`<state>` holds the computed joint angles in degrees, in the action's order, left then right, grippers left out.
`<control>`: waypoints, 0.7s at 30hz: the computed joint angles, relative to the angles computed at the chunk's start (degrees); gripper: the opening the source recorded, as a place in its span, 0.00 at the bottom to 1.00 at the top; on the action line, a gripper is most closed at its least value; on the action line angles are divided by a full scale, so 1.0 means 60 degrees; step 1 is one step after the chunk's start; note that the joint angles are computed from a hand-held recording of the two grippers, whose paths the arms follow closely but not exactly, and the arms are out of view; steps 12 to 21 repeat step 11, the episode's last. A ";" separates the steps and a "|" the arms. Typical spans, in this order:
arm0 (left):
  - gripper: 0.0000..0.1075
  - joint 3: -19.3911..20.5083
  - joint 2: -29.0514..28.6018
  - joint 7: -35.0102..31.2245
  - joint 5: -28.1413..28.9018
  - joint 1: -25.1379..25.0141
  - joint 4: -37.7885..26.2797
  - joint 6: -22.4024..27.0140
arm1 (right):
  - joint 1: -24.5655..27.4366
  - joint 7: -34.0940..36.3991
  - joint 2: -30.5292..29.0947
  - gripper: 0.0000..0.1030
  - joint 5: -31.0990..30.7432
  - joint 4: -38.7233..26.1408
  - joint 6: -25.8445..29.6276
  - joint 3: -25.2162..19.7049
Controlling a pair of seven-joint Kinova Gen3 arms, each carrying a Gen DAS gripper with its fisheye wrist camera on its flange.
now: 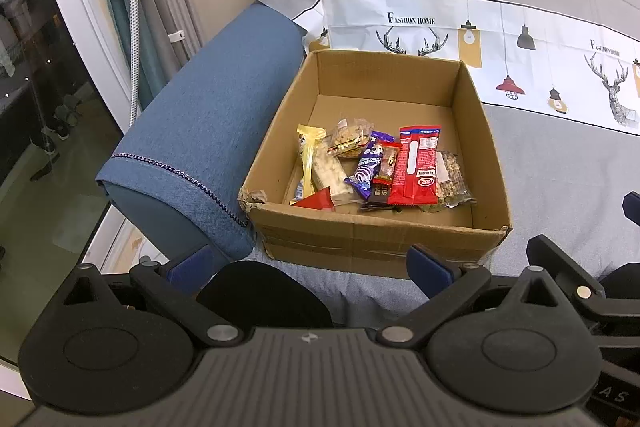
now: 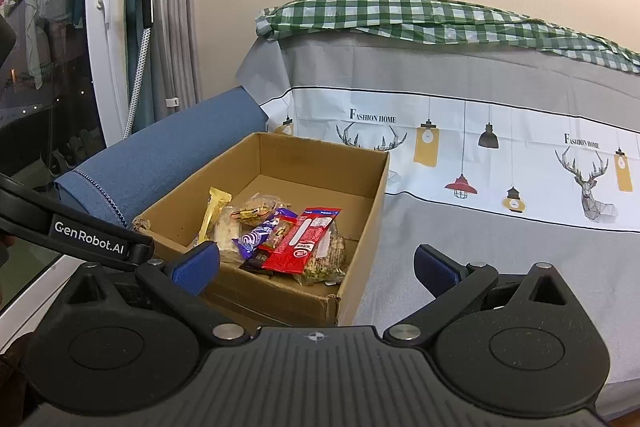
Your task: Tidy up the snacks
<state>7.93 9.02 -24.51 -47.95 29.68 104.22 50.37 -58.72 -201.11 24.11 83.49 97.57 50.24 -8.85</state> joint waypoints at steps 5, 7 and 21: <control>0.95 0.0007 0.0003 -0.0014 0.0012 0.0001 -0.0008 0.0015 | 0.0004 0.0006 -0.0003 0.99 -0.0004 0.0000 -0.0001 -0.0003; 0.96 0.0001 -0.0001 0.0015 -0.0004 0.0010 -0.0005 0.0024 | 0.0005 0.0012 -0.0008 0.99 -0.0008 0.0005 -0.0004 -0.0004; 0.96 -0.0011 -0.0010 0.0146 -0.0048 -0.0015 0.0043 -0.0073 | 0.0029 -0.0029 -0.0016 0.99 0.0072 0.0028 -0.0072 -0.0008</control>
